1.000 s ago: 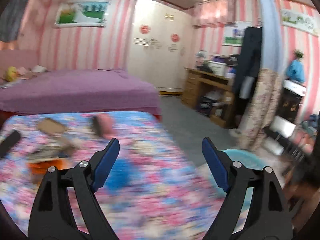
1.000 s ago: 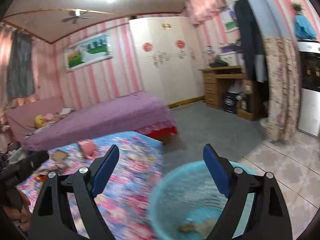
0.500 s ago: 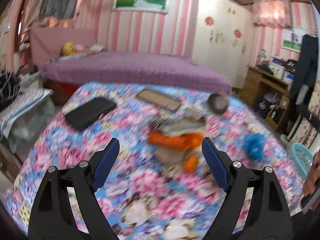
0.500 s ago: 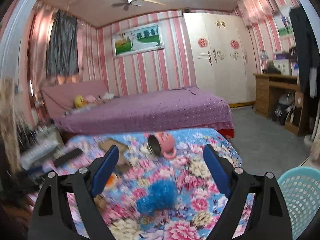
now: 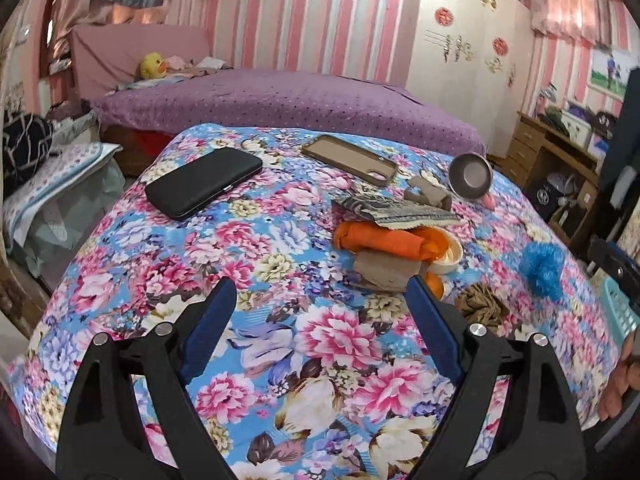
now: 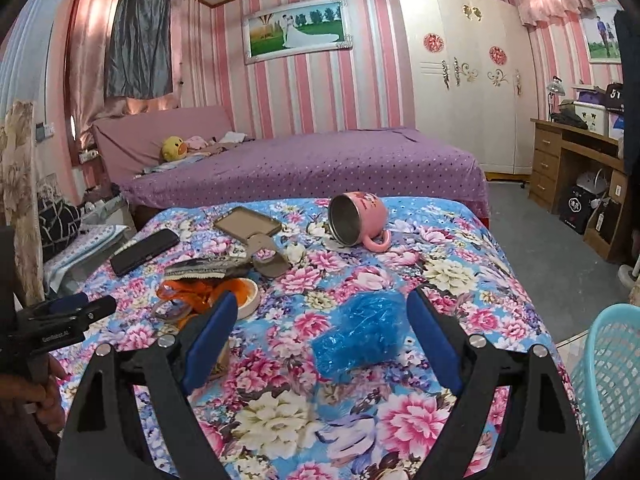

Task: Collect trash
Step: 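Return the left gripper to the bed and grasp the tan cardboard piece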

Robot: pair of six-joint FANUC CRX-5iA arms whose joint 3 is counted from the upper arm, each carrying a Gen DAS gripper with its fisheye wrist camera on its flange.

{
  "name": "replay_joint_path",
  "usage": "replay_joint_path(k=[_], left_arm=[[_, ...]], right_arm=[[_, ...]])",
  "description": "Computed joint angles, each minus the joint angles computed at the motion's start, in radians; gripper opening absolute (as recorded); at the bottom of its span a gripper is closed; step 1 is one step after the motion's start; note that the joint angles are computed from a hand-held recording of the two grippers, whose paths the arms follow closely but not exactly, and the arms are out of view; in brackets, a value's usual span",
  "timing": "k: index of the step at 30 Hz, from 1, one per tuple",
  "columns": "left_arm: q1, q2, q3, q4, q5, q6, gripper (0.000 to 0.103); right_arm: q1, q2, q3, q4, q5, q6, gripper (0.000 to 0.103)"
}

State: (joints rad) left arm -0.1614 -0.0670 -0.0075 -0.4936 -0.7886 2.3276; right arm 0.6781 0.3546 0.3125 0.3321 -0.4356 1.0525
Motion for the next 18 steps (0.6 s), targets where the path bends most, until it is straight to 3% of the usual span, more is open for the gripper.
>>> replay_joint_path(k=[6, 12, 18], left_arm=[[0.016, 0.011, -0.007, 0.068, 0.029, -0.068, 0.084], [0.08, 0.056, -0.024, 0.27, 0.105, -0.221, 0.084], [0.088, 0.122, 0.017, 0.343, 0.103, -0.281, 0.084]], right_arm=[[-0.005, 0.01, 0.025, -0.031, -0.024, 0.011, 0.085], [-0.01, 0.019, 0.046, -0.068, -0.035, 0.057, 0.085], [-0.023, 0.039, 0.101, -0.158, -0.075, 0.131, 0.085]])
